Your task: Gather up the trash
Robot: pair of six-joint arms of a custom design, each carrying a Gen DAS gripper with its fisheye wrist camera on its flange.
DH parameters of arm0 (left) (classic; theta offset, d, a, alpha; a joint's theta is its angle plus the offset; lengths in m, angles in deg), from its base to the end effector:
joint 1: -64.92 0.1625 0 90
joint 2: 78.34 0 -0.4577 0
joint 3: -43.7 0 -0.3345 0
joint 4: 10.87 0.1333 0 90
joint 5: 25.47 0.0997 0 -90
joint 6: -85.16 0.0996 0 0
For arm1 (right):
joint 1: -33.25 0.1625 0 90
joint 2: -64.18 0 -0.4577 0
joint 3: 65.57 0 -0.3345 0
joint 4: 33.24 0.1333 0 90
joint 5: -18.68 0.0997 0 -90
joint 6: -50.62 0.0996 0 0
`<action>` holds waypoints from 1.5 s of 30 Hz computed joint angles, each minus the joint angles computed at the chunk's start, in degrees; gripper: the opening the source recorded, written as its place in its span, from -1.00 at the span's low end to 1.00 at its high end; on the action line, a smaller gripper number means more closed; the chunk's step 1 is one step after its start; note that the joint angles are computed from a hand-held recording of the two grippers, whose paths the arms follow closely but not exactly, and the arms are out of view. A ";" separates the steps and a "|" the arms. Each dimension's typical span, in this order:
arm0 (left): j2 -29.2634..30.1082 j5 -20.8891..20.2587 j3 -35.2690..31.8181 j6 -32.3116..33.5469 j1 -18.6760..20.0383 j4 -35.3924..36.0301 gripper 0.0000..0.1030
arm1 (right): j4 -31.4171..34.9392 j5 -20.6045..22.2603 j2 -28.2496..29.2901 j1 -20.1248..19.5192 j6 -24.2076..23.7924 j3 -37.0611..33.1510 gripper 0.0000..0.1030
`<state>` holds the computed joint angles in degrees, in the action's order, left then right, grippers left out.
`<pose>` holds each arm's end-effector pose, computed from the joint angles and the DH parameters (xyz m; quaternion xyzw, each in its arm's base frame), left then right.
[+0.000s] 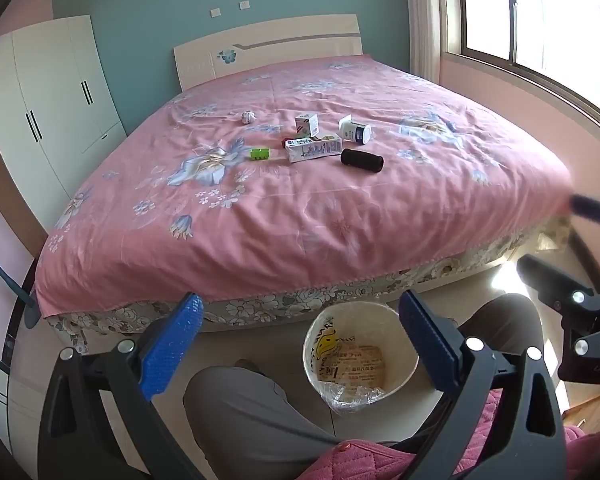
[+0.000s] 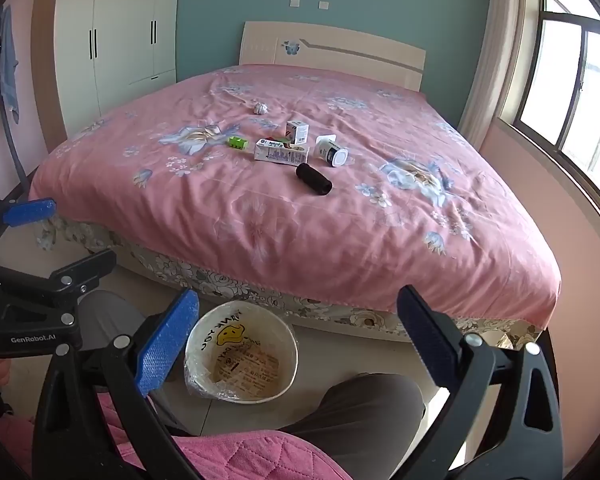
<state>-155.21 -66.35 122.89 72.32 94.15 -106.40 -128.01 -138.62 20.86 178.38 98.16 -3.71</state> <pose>-0.3706 -0.4464 0.5352 0.3586 0.8355 -0.2693 0.3174 0.6290 -0.3878 0.3091 0.1210 -0.8202 0.3672 0.4216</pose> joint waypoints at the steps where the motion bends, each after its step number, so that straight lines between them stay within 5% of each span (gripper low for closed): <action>1: 0.06 0.01 -0.10 -0.02 -0.06 0.06 0.93 | -0.51 -0.04 -0.15 0.06 -0.17 0.40 0.88; 45: 0.93 0.25 -3.06 0.56 -0.08 0.97 0.93 | -1.79 -0.35 -0.33 0.22 -0.76 0.67 0.88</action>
<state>-154.28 -66.10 119.83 72.87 94.07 -105.43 -129.80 -138.97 20.54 178.61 97.40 -3.05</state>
